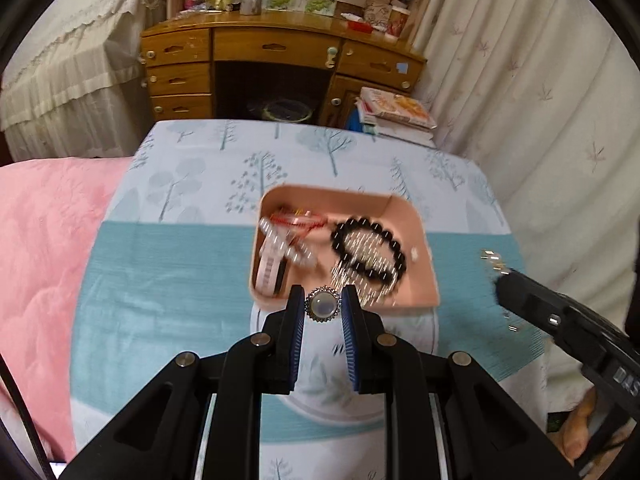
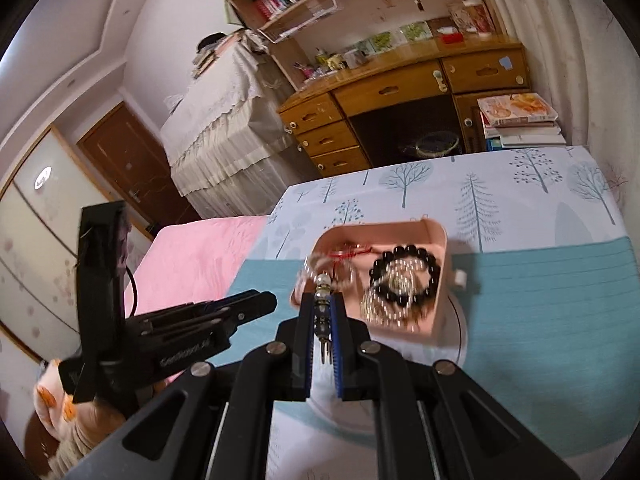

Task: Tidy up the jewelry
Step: 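Carry the brooch and hair clip into the peach box while both tools open to release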

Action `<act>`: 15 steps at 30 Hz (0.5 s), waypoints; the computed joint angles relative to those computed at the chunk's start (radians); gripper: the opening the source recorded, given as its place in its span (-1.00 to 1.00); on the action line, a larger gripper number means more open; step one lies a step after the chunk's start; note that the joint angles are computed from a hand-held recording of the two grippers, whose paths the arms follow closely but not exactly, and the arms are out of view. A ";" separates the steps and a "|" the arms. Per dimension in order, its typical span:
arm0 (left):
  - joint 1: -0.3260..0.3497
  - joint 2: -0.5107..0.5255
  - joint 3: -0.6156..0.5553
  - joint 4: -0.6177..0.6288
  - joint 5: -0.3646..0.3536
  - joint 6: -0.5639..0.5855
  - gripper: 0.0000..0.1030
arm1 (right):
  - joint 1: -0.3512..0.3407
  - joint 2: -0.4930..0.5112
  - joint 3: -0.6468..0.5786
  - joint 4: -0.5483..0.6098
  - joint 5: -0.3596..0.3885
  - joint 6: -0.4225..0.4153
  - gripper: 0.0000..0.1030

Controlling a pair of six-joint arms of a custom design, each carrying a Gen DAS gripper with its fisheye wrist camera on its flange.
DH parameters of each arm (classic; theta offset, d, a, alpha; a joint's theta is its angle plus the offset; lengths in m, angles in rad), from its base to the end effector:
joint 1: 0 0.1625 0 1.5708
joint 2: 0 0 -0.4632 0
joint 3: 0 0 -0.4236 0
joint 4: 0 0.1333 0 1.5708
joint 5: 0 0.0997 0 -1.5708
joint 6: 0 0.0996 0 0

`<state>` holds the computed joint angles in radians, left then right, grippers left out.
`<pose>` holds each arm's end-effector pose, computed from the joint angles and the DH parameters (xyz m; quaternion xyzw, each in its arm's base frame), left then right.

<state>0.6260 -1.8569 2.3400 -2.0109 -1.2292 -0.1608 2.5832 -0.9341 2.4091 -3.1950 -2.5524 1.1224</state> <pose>-0.1779 -0.3343 0.3121 0.3798 0.9091 -0.0712 0.1557 0.3853 -0.1811 0.0734 -0.0834 -0.8762 0.4434 0.1692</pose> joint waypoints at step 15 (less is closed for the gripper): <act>0.005 0.149 0.041 -0.154 0.042 0.057 -0.03 | -0.211 -0.011 0.040 -0.033 0.079 -0.019 -0.78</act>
